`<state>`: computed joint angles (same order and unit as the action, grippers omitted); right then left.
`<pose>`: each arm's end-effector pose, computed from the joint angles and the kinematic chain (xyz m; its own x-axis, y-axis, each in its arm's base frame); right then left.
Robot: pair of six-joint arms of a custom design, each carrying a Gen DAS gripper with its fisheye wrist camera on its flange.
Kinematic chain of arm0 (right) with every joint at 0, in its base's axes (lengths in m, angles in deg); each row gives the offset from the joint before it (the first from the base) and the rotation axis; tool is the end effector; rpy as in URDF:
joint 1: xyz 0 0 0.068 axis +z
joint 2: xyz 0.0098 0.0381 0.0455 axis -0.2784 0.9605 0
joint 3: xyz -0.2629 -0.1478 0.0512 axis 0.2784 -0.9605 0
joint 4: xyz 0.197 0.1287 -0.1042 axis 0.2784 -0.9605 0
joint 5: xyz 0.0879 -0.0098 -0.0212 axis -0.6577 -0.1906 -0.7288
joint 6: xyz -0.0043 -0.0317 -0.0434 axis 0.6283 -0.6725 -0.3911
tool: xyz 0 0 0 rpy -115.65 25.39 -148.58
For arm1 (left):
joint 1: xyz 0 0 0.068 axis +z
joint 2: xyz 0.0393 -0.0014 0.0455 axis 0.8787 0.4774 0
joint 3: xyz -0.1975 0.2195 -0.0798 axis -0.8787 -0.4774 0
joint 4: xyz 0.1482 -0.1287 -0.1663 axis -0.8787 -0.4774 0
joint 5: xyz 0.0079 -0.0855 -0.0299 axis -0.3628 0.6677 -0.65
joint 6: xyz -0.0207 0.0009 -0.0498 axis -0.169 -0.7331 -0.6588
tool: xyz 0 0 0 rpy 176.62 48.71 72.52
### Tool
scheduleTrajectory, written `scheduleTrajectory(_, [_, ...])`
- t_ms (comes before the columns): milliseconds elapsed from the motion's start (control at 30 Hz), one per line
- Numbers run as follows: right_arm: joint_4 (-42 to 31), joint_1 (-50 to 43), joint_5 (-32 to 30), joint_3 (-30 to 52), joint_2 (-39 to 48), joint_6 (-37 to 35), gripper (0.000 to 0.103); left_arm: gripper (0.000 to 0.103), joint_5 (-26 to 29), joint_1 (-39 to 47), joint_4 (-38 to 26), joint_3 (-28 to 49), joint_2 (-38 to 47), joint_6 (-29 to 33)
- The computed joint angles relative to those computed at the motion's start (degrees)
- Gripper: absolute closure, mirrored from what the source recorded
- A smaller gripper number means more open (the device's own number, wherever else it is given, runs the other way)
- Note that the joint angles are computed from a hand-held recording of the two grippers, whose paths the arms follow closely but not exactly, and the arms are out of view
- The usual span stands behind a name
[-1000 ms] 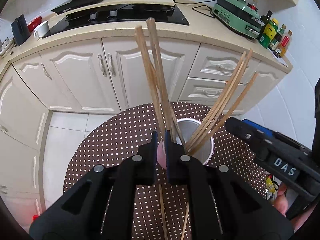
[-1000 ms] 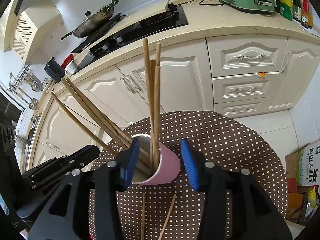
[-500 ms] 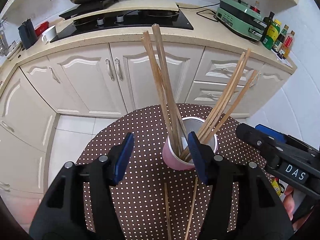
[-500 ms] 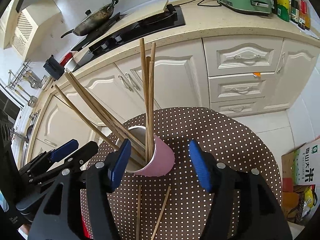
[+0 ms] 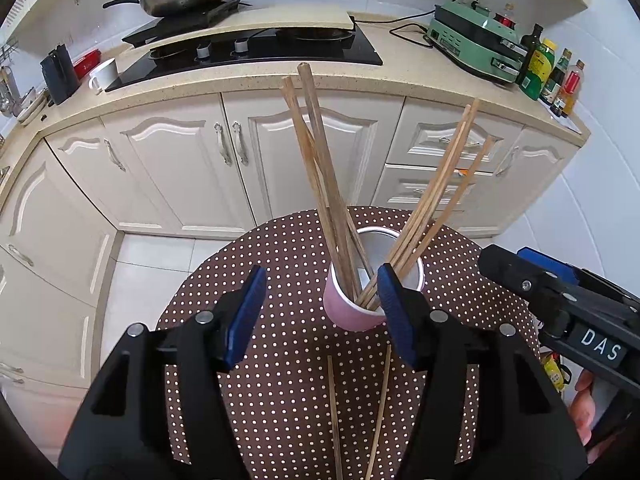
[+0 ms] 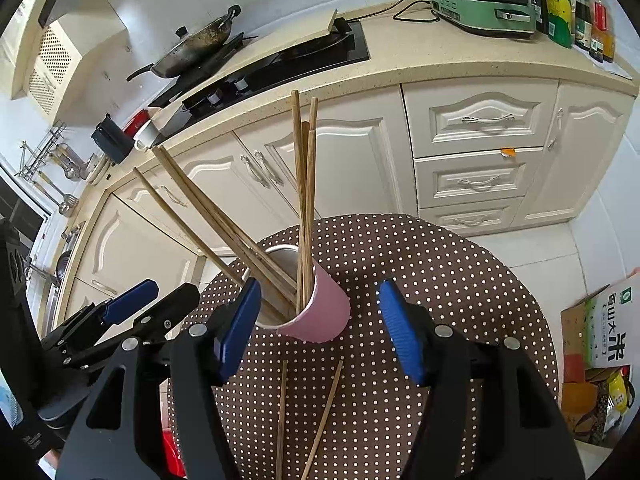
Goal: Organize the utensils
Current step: 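Move both open tools down to the last two chopsticks on the table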
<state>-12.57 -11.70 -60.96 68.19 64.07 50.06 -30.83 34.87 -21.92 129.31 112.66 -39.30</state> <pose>0.2365 0.0220 0.2263 -0.7661 0.3693 -0.5260 0.2101 0.9173 0.3382 0.3079 -0.1536 0.2131 -0.7725 0.2682 -0.5757 0.3595 0.9319 -0.0482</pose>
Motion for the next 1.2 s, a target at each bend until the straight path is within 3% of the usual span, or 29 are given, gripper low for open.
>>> scheduleTrajectory(200, [-1.8, 0.6, 0.9, -0.9, -2.6, 1.1, 0.04, 0.04, -0.4, -0.4, 0.3, -2.2, -2.3, 0.2])
scheduleTrajectory(333, [-3.1, 1.6, 2.3, -1.9, -4.7, 1.8, 0.031, 0.037, -0.2, -0.2, 0.5, -3.9, -3.8, 0.3])
scheduleTrajectory(633, [-5.2, 2.9, 3.5, -3.2, -5.7, 3.6, 0.022, 0.032, -0.5, 0.7, 0.5, -7.1, -6.0, 0.1])
scheduleTrajectory(1200, [-2.5, 5.8, 3.7, -9.0, -0.3, 8.0, 0.02, 0.029, -1.1, 1.6, 0.8, -12.0, -4.4, 0.2])
